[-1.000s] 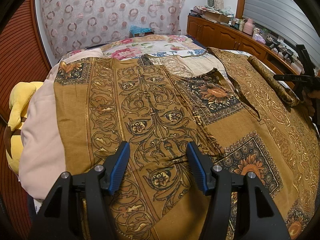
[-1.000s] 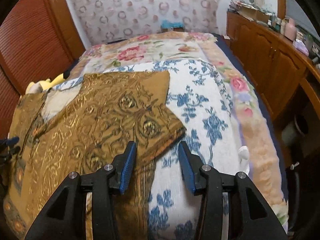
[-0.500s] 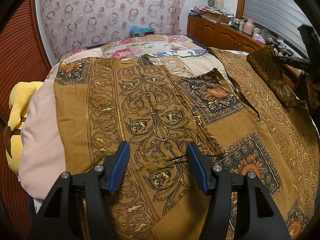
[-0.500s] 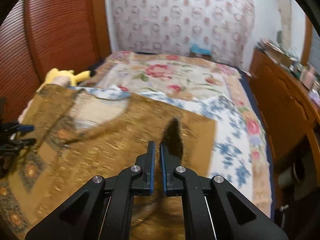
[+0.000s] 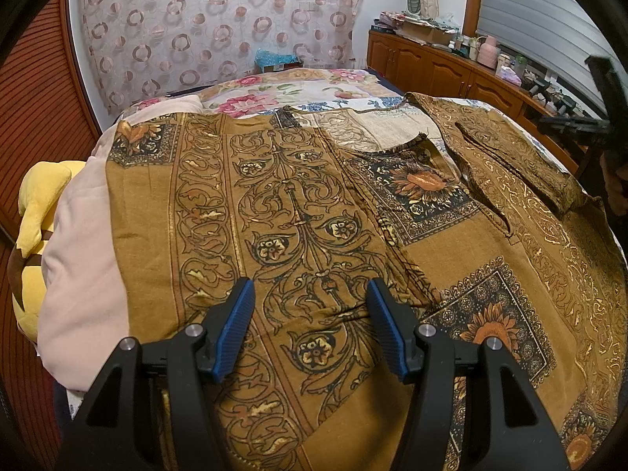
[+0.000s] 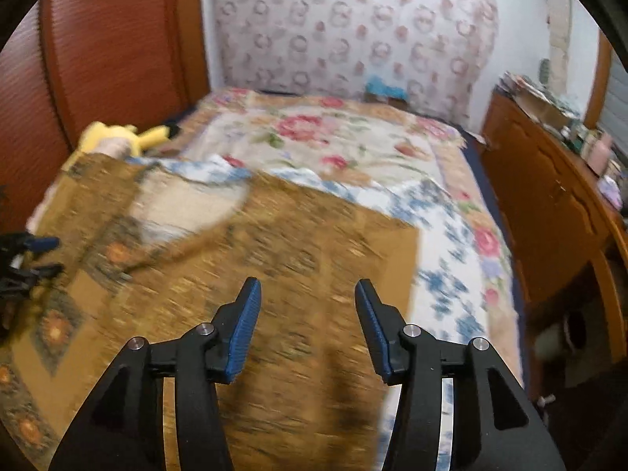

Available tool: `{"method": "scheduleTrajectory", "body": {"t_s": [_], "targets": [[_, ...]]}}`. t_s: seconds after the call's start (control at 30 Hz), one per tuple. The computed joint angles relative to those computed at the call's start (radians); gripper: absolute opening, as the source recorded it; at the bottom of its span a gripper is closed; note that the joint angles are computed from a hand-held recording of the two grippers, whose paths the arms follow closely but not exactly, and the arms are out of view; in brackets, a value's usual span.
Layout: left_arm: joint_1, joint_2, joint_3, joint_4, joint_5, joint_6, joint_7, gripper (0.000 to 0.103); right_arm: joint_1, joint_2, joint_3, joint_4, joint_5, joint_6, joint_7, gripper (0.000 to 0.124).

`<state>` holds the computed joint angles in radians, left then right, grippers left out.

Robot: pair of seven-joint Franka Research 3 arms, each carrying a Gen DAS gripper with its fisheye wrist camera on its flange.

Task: Fold small clothes

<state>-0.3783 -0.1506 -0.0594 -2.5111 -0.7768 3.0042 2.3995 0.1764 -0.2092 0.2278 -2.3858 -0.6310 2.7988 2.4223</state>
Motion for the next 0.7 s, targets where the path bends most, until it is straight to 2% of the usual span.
{"method": "scheduleTrajectory", "body": {"t_s": [0.1,0.33,0.5,0.63,0.7], "targets": [[0.002,-0.003,0.0,-0.004,0.008,0.002,-0.005,0.059,-0.011,0.011,-0.017,-0.011,0.003,-0.03,-0.008,0.051],[0.002,-0.002,0.003,-0.008,0.046,0.015,-0.042,0.062,-0.007,0.083,-0.069,0.003,0.032,-0.034,-0.052,0.051],[-0.002,-0.007,0.006,-0.01,0.054,0.013,-0.061,0.062,-0.002,0.089,-0.096,-0.017,0.053,0.037,-0.08,0.051],[-0.015,-0.01,0.027,0.002,0.02,0.017,-0.035,0.062,-0.034,0.082,-0.089,-0.052,-0.015,0.118,-0.019,0.056],[-0.011,-0.01,0.03,0.013,0.017,0.024,-0.036,0.062,-0.035,0.079,-0.091,-0.058,0.013,0.131,-0.037,0.057]]}}
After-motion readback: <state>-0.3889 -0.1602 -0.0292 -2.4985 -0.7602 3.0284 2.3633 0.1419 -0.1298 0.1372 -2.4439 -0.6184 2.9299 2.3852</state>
